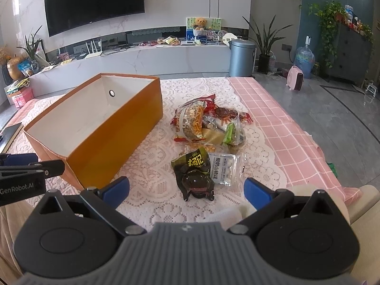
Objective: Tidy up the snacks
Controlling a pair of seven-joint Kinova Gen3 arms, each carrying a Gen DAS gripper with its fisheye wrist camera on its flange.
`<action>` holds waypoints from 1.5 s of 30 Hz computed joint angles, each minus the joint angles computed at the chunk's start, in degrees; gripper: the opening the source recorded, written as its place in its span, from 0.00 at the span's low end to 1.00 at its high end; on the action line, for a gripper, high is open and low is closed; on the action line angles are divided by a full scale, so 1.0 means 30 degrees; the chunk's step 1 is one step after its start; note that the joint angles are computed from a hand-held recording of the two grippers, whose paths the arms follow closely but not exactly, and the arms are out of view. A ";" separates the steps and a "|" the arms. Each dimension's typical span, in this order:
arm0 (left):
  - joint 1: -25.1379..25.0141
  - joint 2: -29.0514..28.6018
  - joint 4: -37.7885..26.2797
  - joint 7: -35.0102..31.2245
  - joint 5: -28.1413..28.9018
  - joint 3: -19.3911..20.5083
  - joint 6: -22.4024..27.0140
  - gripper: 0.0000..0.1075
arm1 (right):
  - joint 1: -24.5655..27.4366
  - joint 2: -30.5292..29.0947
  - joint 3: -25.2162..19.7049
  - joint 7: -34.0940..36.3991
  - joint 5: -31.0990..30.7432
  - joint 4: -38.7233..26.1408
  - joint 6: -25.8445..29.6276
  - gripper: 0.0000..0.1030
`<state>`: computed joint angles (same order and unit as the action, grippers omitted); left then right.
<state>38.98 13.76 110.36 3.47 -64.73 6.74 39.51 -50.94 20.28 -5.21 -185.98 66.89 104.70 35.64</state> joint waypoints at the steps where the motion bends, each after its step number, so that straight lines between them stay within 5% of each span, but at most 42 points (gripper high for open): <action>1: -0.0002 0.0000 0.0000 0.0000 -0.0001 0.0002 0.0001 0.60 | 0.0017 -0.0002 -0.0024 0.0065 -0.0068 -0.0008 0.0014 0.97; 45: -0.0068 -0.0175 0.0203 0.0286 -0.0242 0.0179 0.0050 0.60 | -0.0180 0.0152 0.0387 0.1533 -0.1747 -0.0284 -0.0262 0.97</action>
